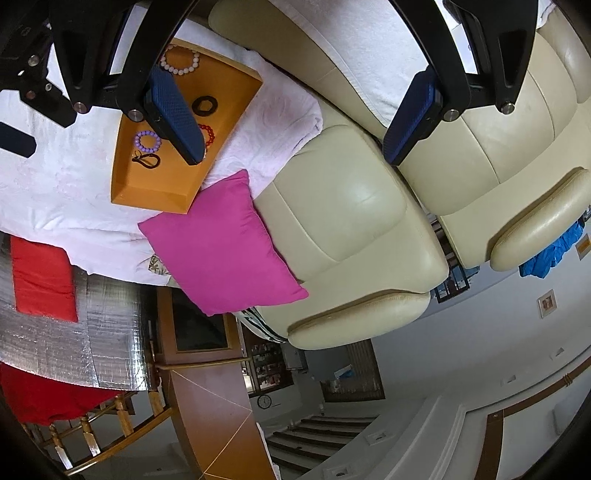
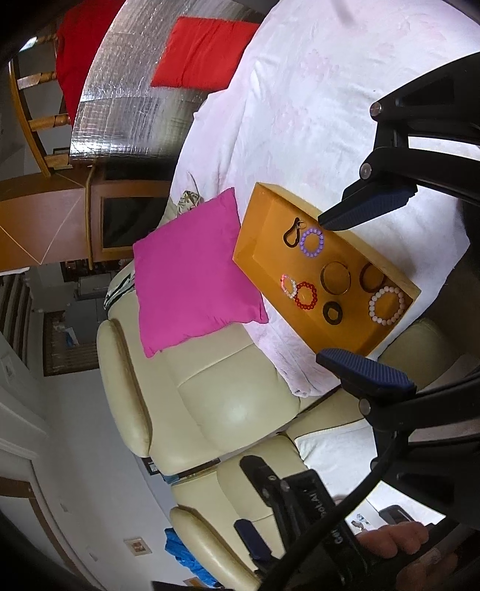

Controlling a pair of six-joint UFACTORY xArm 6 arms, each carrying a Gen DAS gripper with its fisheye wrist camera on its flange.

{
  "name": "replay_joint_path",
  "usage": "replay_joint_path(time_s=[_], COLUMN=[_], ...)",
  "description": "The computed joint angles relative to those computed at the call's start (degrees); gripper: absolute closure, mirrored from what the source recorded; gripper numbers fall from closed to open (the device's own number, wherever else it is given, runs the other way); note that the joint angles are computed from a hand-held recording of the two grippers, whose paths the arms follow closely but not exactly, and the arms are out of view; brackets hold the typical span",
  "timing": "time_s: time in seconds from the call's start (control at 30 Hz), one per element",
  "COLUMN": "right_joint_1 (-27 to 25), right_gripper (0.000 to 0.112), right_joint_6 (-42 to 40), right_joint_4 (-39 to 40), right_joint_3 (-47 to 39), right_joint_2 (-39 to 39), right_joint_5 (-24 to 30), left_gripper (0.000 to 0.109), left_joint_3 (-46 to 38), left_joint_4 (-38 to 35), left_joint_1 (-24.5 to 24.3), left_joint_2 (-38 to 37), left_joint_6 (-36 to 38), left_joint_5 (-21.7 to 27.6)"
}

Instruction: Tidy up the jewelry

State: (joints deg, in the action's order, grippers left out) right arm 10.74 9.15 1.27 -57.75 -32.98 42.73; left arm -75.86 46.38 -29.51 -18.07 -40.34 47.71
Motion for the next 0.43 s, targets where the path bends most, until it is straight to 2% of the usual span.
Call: replay_joint_path(time_s=[0.33, 0.43], right_joint_1=[-2.9, -6.3], right_gripper=[0.042, 0.042], right_joint_6=[-4.8, -7.0], right_joint_4=[5.5, 9.0], right_joint_3=[1.7, 3.1], right_joint_2=[-1.0, -2.6], right_joint_5=[-1.2, -2.4], left_gripper=[0.011, 0.011], left_joint_3=[-1.9, -3.8], left_joint_4=[3.3, 3.0], left_joint_1=[-3.2, -4.9], left_joint_2=[1.1, 3.4], left_joint_6=[-2.3, -2.8], left_joint_5=[2.5, 2.2])
